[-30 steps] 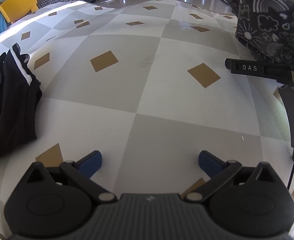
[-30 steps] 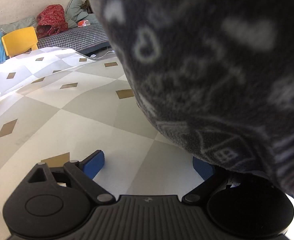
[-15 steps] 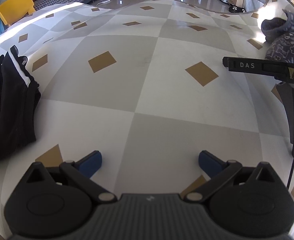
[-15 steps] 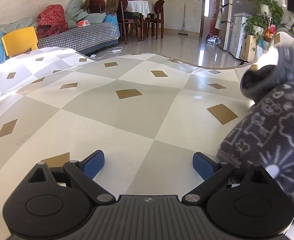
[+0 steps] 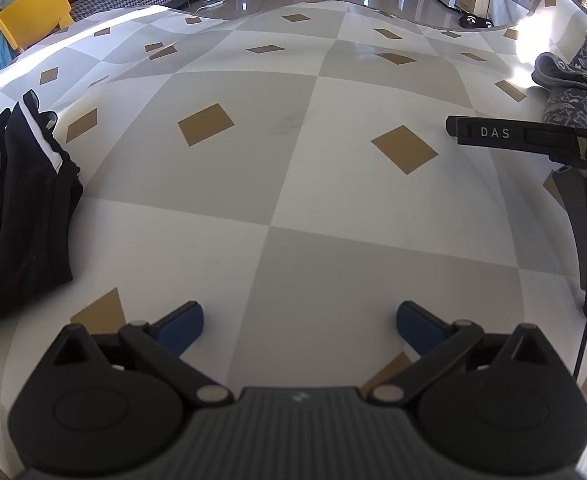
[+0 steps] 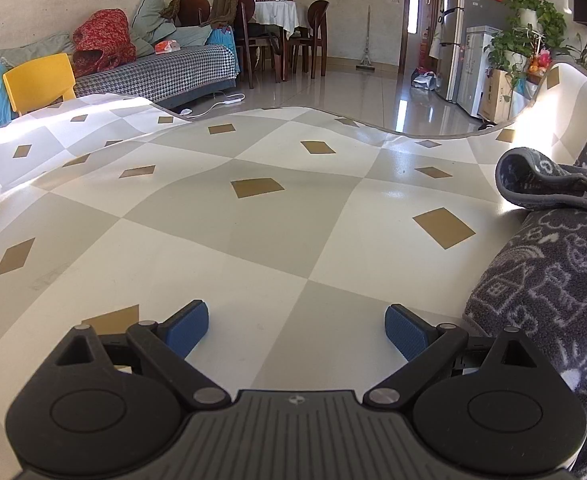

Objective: Fold clothes

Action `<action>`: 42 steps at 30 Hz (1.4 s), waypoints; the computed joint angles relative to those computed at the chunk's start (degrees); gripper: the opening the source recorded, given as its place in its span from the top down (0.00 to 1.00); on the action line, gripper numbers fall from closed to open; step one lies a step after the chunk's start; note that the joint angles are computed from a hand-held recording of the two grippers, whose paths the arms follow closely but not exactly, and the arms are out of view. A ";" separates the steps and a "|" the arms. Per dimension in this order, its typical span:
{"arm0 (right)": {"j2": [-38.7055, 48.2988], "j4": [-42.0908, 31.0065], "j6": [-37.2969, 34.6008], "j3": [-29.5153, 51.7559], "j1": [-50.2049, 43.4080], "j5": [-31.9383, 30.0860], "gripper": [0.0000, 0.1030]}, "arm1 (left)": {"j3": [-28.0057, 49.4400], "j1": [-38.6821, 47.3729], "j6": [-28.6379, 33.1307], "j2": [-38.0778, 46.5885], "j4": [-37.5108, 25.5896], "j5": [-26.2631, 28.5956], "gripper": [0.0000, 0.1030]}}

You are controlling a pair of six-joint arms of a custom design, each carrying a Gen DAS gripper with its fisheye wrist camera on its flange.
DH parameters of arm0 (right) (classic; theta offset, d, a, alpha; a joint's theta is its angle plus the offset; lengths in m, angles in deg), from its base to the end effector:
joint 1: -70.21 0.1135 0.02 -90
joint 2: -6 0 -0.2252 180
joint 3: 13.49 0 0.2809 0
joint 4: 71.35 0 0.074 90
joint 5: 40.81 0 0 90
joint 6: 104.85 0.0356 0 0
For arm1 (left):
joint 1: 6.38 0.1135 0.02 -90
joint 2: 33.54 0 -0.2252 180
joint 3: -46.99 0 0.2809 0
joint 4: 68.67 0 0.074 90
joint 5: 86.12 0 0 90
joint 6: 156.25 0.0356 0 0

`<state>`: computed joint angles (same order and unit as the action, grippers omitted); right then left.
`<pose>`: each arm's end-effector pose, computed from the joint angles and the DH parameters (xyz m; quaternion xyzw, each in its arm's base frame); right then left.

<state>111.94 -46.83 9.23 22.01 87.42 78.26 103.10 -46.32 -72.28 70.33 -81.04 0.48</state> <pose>0.2430 0.0572 -0.0102 0.1478 0.8900 -0.0896 0.4219 0.2447 -0.2021 0.0292 0.2743 0.9260 -0.0742 0.2484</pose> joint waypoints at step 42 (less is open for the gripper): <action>-0.25 -0.45 0.02 0.21 0.01 0.01 0.07 | -1.45 -0.28 -0.29 -0.56 1.99 -0.20 0.00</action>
